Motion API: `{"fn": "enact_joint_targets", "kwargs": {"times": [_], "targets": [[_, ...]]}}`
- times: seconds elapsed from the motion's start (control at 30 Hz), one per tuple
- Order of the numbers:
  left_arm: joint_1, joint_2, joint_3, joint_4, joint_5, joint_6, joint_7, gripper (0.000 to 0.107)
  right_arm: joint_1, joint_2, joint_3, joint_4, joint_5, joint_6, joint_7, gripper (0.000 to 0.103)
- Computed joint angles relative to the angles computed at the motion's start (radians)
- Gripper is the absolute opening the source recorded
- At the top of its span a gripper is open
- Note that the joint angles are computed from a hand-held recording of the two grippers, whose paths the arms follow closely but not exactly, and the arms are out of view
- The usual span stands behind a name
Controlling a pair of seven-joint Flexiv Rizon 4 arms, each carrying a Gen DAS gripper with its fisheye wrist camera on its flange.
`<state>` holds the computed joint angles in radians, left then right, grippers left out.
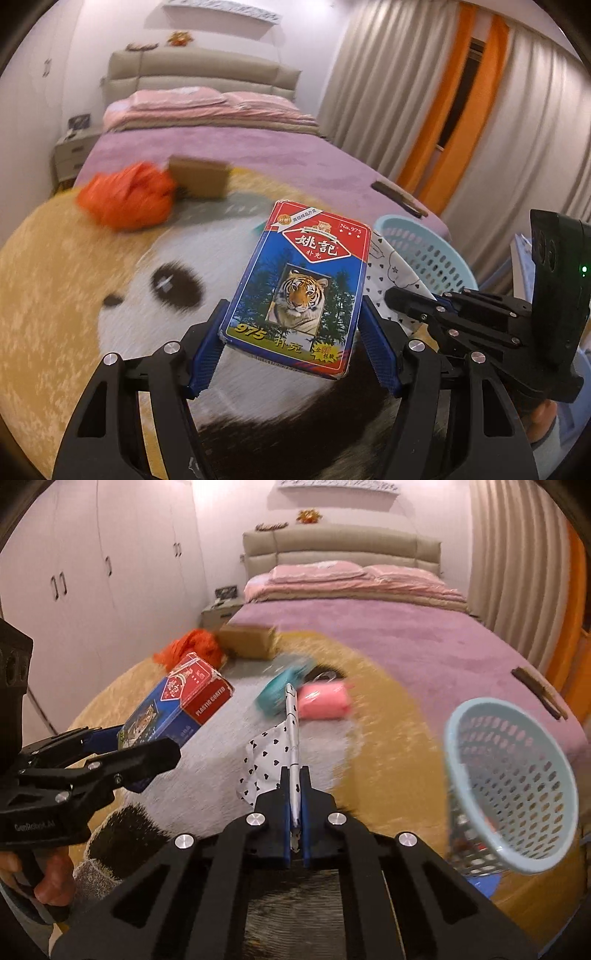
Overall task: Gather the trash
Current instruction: 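Carry the tiger box and polka-dot paper over the basket and release both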
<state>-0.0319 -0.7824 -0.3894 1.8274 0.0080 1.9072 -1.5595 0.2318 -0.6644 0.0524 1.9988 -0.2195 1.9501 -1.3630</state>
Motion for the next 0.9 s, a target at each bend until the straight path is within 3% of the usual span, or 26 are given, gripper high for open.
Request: {"fn": "enact_joint_targets", "kwargs": {"times": [0.2,0.27,0.33,0.4,0.53,0.73,0.9], "targets": [[-0.046,-0.039,-0.042,-0.145,-0.015,-0.092,0.065,0.066,-0.029,0.026,-0.043,0.007,0.057,0.052,0.006,0.003],[0.000,-0.078,-0.141,-0.183,-0.008,-0.144,0.105,0.066,-0.066,0.026,-0.042,-0.003,0.067,0.059,0.024,0.003],[0.054,-0.130,-0.251,-0.215,0.007,-0.185,0.142,0.066,-0.048,0.025,-0.094,-0.013,0.121,0.059,0.039,0.003],[0.045,-0.151,-0.274,-0.242,-0.030,-0.205,0.195,0.066,-0.067,0.019,-0.102,-0.028,0.140,0.056,0.057,0.003],[-0.057,-0.180,-0.212,-0.368,-0.097,-0.287,0.260,0.066,-0.217,-0.014,-0.021,-0.082,0.089,0.026,0.139,0.003],[-0.199,-0.259,-0.125,-0.589,-0.196,-0.442,0.331,0.066,-0.288,-0.061,-0.027,-0.127,0.069,0.011,0.213,0.003],[-0.330,-0.361,0.002,-0.834,-0.273,-0.617,0.331,0.066,-0.362,-0.101,0.017,-0.169,0.023,-0.036,0.265,0.003]]}}
